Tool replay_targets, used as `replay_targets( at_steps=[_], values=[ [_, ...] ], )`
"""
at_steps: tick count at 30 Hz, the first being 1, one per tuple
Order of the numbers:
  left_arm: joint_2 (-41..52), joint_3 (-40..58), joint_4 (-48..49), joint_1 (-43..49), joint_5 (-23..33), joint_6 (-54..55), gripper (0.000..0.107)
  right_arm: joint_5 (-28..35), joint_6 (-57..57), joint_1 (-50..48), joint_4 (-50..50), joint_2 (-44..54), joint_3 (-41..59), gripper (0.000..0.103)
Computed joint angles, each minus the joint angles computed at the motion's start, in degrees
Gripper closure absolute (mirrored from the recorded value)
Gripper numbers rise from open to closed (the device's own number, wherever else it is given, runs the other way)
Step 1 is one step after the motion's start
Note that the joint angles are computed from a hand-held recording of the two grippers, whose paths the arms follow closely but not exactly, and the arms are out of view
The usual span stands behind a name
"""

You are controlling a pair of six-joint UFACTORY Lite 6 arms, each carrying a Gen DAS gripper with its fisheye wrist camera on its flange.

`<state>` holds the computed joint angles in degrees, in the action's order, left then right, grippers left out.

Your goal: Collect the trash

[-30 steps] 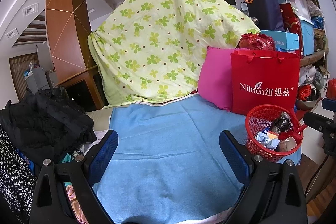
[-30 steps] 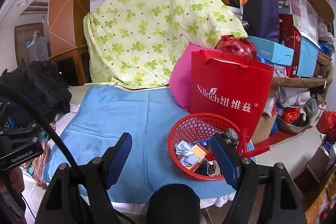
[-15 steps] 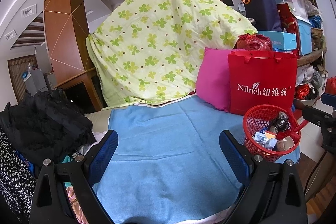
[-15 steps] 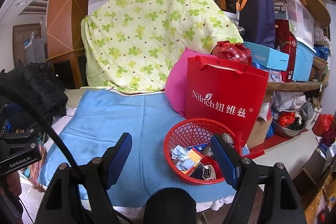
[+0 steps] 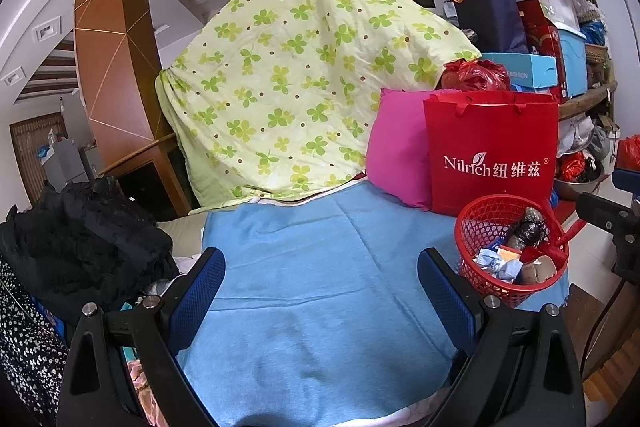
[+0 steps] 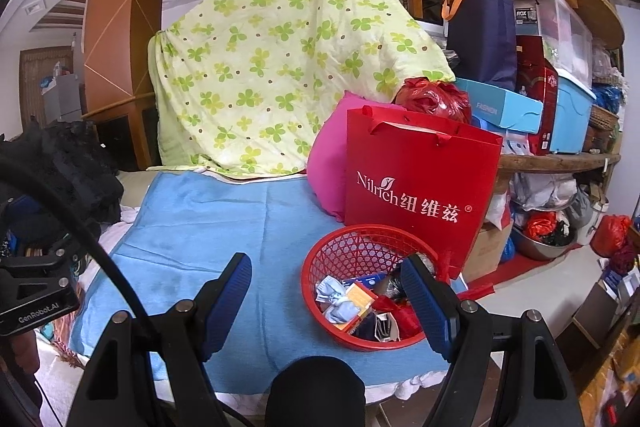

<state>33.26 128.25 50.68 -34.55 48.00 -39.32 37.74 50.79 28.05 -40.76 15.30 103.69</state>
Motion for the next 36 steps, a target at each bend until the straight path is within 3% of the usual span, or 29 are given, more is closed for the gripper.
replay_targets(
  at_steps=[13,36],
  values=[
    [3.74,5.70,-2.07,-0.90,1.84,4.07,0.010,-1.50,-0.81,-1.54,1.23,-2.17,-2.66,0.023],
    [3.14,3.56,-1.20,-1.34,1.09,2.44,0.010,-1.62,1.16,-0.12,0.01,-2.72,-4.00,0.023]
  ],
)
